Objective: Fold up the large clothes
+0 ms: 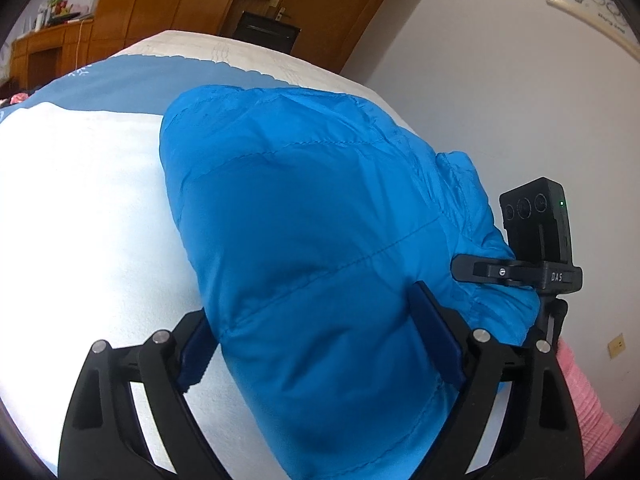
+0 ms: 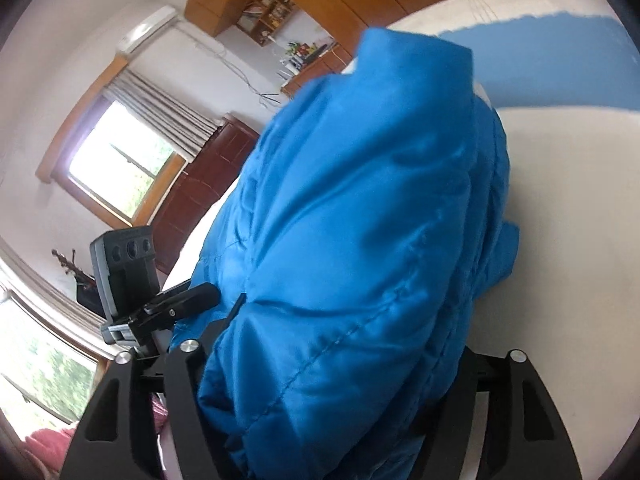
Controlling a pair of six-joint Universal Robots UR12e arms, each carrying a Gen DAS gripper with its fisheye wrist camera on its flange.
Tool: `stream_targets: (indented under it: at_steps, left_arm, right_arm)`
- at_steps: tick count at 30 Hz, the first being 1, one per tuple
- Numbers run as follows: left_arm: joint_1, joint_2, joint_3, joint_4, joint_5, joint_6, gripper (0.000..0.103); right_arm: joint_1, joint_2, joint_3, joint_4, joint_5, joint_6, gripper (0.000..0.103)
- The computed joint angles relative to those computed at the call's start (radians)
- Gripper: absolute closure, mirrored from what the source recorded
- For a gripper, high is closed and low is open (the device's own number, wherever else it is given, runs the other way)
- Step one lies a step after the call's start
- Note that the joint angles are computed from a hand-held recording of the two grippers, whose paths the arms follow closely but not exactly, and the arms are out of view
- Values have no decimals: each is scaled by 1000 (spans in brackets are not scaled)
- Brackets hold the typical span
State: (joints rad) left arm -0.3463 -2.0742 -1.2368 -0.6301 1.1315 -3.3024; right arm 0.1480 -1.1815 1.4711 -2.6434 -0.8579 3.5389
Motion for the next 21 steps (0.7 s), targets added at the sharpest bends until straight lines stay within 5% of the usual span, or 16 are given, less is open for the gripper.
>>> stream_targets:
  at_steps: [8,15,21]
  left_arm:
    - [6,24,4,-36,60,21,13]
    - [-12,71,-57,-14,136,30,13]
    - [-20,71,-70,-30,140,21,12]
  right_arm:
    - [17,-19,-41,111,-71,-31,23]
    - [15,-105,46,79,-132,-25,17]
    - [64,-145,67,143,-324,-38,17]
